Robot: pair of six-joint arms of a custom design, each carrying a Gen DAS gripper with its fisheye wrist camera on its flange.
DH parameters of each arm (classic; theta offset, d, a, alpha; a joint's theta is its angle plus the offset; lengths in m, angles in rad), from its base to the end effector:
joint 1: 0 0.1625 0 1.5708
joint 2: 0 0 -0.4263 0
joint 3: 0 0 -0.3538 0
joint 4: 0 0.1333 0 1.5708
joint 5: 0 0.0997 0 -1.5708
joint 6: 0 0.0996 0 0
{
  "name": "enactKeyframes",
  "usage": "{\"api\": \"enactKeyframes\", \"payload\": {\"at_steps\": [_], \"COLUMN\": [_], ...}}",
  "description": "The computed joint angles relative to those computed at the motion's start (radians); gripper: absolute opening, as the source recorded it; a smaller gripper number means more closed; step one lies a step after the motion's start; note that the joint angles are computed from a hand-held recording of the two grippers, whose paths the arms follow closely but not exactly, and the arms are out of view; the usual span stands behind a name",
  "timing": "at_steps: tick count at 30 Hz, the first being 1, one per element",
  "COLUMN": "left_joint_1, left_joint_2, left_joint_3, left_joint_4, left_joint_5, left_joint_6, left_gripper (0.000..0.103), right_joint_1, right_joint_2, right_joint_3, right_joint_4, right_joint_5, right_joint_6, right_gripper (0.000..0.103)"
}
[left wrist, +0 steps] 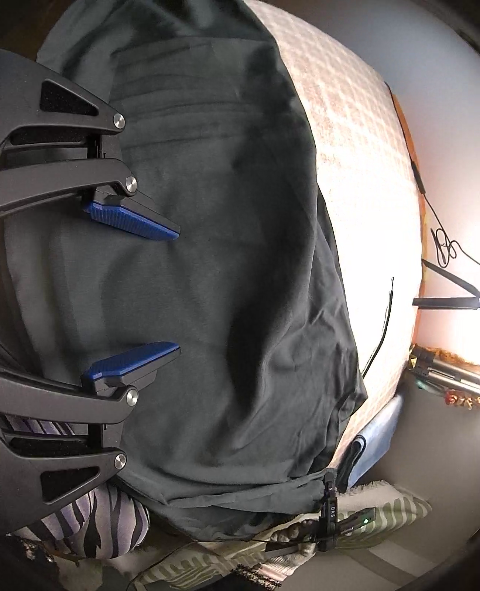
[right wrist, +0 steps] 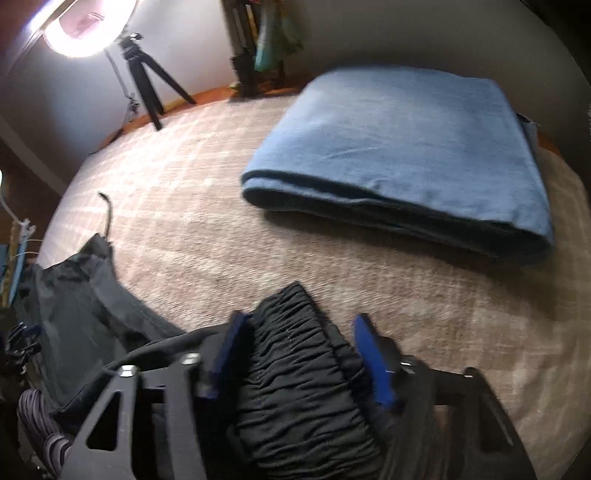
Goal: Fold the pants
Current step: 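Grasp the elastic waistband with the right tool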
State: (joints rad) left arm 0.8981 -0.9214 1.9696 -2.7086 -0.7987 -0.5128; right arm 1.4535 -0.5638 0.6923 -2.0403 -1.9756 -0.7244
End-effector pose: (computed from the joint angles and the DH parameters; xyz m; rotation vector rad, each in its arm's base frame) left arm -0.1779 -0.5488 0.1333 0.1524 2.4662 -0.6528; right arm -0.0044 -0.8410 0.2920 0.6975 -2.5377 0.1928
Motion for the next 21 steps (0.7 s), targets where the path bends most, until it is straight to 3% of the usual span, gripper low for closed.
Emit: {"api": "enactKeyframes", "payload": {"at_steps": [6, 11, 21], "left_joint_1": [-0.001, -0.002, -0.001], "left_joint_2": [0.003, -0.001, -0.004], "left_joint_3": [-0.001, 0.003, 0.018], "left_joint_4": [0.003, 0.006, -0.02], "left_joint_5": [0.003, 0.006, 0.011], "left_joint_6": [-0.005, -0.011, 0.01], "left_gripper": [0.057, 0.057, 0.057], "right_joint_1": [0.01, 0.003, -0.042], "right_joint_2": [-0.126, -0.269, -0.506], "right_joint_3": [0.228, 0.417, 0.77], "right_joint_4": [-0.225, -0.382, -0.641], "right_joint_5": [0.056, 0.16, 0.333], "right_joint_6": [-0.085, -0.142, -0.175], "right_gripper": [0.022, 0.021, 0.015]}}
